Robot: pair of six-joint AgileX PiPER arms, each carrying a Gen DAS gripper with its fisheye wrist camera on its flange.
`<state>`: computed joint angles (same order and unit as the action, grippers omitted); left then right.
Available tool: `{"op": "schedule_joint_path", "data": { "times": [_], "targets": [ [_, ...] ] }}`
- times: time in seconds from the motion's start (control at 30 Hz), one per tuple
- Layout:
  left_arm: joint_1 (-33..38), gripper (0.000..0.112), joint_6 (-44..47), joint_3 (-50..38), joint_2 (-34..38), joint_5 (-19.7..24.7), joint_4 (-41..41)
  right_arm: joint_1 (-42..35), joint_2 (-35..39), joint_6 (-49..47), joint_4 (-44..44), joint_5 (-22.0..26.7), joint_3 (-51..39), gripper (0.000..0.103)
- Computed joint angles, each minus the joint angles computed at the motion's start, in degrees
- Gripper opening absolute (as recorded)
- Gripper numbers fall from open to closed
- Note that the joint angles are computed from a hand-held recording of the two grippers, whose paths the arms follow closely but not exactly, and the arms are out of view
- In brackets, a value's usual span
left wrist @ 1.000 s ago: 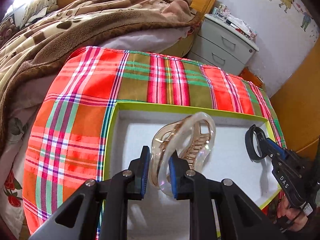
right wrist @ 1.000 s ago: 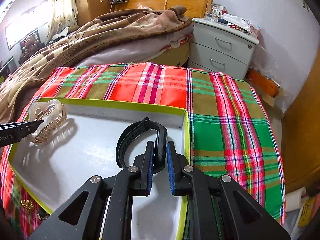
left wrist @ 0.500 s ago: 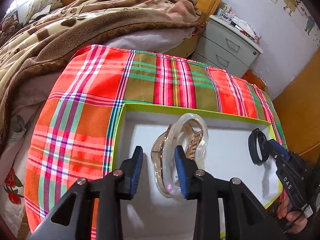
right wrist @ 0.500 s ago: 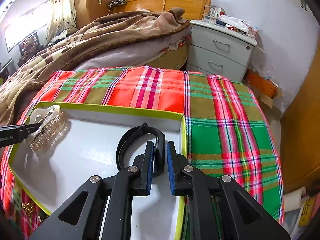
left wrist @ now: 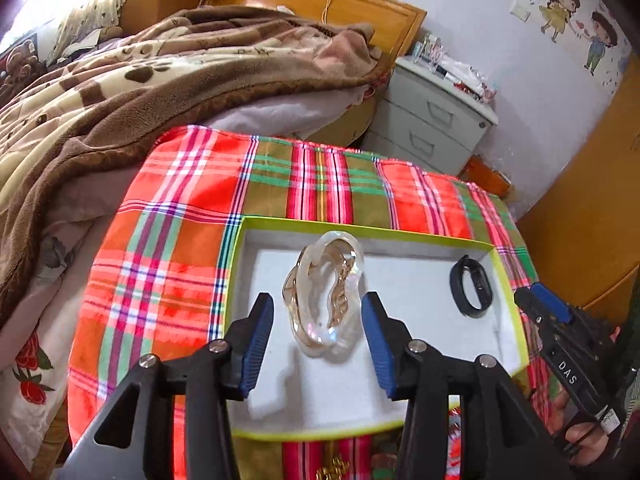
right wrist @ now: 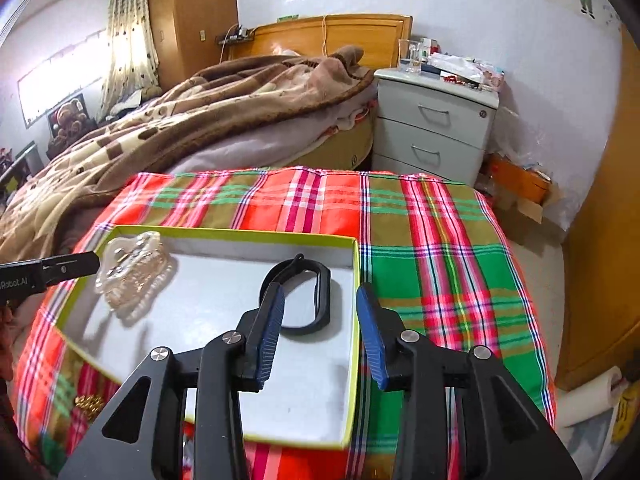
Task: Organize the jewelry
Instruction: 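Carry both items into the white box and open both tools to release, then grasp the silver wire ring with the right tool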
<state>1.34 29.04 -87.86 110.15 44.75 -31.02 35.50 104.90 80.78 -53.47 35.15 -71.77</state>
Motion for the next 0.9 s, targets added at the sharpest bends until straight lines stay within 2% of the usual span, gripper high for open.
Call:
{"op": "schedule_joint_path", "data": {
  "times": [0.13, 0.23, 0.33, 0.43, 0.63, 0.9],
  "targets": [
    [2.3, 0.048, 6.3, 6.4, -5.2, -0.1, -5.8, 2.5, -4.3, 5.3, -3.5, -1.8, 5.1, 0.039],
    [4.2, 0.049, 10.5, 12.2, -9.3, -0.6, -9.7, 3.6, -7.2, 9.0, -5.7, -6.1, 9.4, 0.039],
    [6.5, 0.050, 15.9, 17.6, -12.5, 0.1, -13.8, 3.8, -9.1, 11.8, -8.0, -13.1, 13.5, 0.039],
    [8.6, 0.051, 19.8, 22.2, -14.4, 1.0, -16.6, 4.4, -8.7, 13.5, -8.9, -16.3, 15.1, 0.039],
    [11.8, 0.051, 24.6, 28.7, -16.9, 1.4, -18.5, 6.3, -6.3, 10.3, -6.3, -18.0, 15.2, 0.039],
    [15.5, 0.051, 29.5, 33.5, -17.8, 2.6, -20.0, 7.7, -2.0, 0.3, 2.5, -16.8, 11.6, 0.038]
  ]
}}
